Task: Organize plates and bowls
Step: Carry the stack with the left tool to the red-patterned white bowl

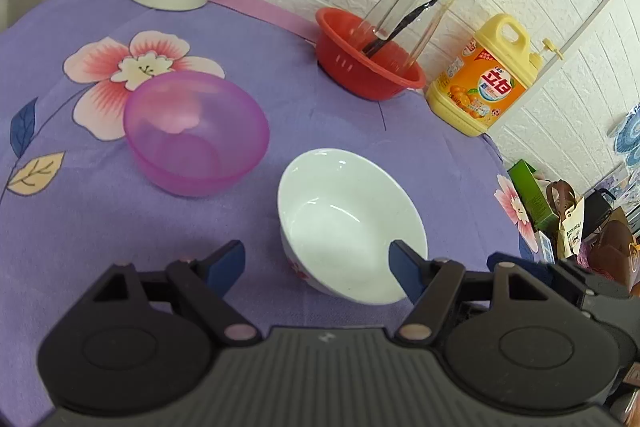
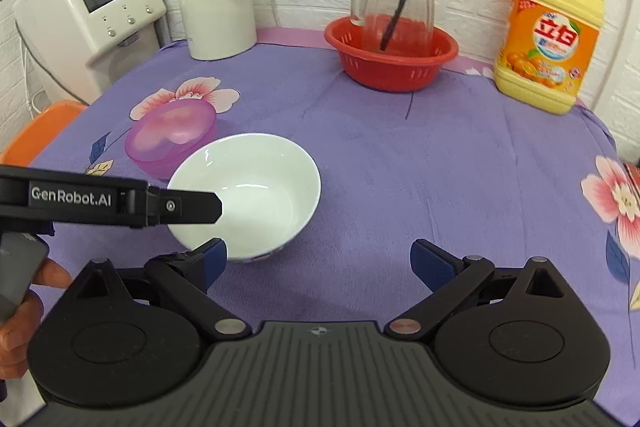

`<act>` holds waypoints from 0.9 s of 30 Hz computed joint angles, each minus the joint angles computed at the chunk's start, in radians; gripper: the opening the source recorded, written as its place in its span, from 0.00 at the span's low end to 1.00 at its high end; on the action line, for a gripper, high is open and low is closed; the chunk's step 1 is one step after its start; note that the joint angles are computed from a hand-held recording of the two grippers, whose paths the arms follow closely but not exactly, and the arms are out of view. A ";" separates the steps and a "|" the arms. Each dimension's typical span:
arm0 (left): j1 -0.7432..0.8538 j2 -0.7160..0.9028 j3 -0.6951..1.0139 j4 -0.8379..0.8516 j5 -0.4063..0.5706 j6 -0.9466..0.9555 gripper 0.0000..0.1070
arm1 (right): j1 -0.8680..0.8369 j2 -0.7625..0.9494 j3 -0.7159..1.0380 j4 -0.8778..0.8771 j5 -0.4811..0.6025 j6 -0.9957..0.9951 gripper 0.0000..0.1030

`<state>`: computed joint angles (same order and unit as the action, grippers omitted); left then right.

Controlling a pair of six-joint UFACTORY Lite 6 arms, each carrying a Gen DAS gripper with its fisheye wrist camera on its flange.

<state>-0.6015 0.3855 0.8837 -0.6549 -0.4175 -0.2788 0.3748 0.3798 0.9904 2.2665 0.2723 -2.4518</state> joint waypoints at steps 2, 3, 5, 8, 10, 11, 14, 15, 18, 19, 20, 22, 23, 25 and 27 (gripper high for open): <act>-0.002 0.003 0.007 -0.009 0.003 0.016 0.67 | -0.004 0.014 0.032 -0.059 0.000 0.031 1.00; -0.002 0.003 0.009 -0.010 0.004 0.019 0.67 | -0.008 0.020 0.048 -0.103 0.004 0.062 1.00; 0.001 -0.003 0.002 0.005 -0.002 -0.007 0.67 | -0.017 0.036 0.081 -0.210 0.020 0.134 1.00; 0.007 -0.039 -0.042 0.034 -0.018 -0.043 0.67 | -0.039 0.057 0.107 -0.315 0.093 0.147 1.00; 0.004 -0.059 -0.059 -0.029 -0.025 0.005 0.67 | -0.053 0.087 0.132 -0.321 0.140 0.122 1.00; 0.009 -0.066 -0.064 -0.030 -0.021 0.002 0.67 | -0.064 0.112 0.153 -0.340 0.168 0.137 1.00; 0.028 -0.067 -0.063 0.005 -0.022 -0.048 0.67 | -0.082 0.211 0.248 -0.407 0.210 0.218 1.00; 0.034 -0.057 -0.056 0.008 -0.027 -0.062 0.67 | -0.082 0.239 0.278 -0.424 0.206 0.239 1.00; 0.047 -0.004 -0.004 0.005 -0.019 -0.102 0.67 | -0.085 0.290 0.334 -0.483 0.185 0.298 1.00; 0.052 0.017 0.018 0.024 -0.007 -0.126 0.67 | -0.093 0.289 0.326 -0.460 0.198 0.283 1.00; 0.054 0.039 0.042 0.044 0.001 -0.152 0.67 | -0.099 0.290 0.325 -0.462 0.210 0.293 1.00; 0.043 0.084 0.093 0.014 -0.003 -0.135 0.67 | -0.097 0.295 0.328 -0.450 0.212 0.293 1.00; 0.038 0.098 0.111 -0.021 -0.005 -0.104 0.67 | -0.094 0.297 0.323 -0.426 0.209 0.266 1.00; 0.032 0.121 0.142 -0.057 0.000 -0.071 0.68 | -0.088 0.309 0.329 -0.408 0.204 0.256 1.00; 0.019 0.134 0.164 -0.158 -0.001 0.030 0.68 | -0.089 0.331 0.349 -0.436 0.214 0.290 1.00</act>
<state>-0.5829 0.5195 1.0472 -0.8125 -0.4181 -0.2488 0.2859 0.7109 1.3392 1.8306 0.4868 -2.1615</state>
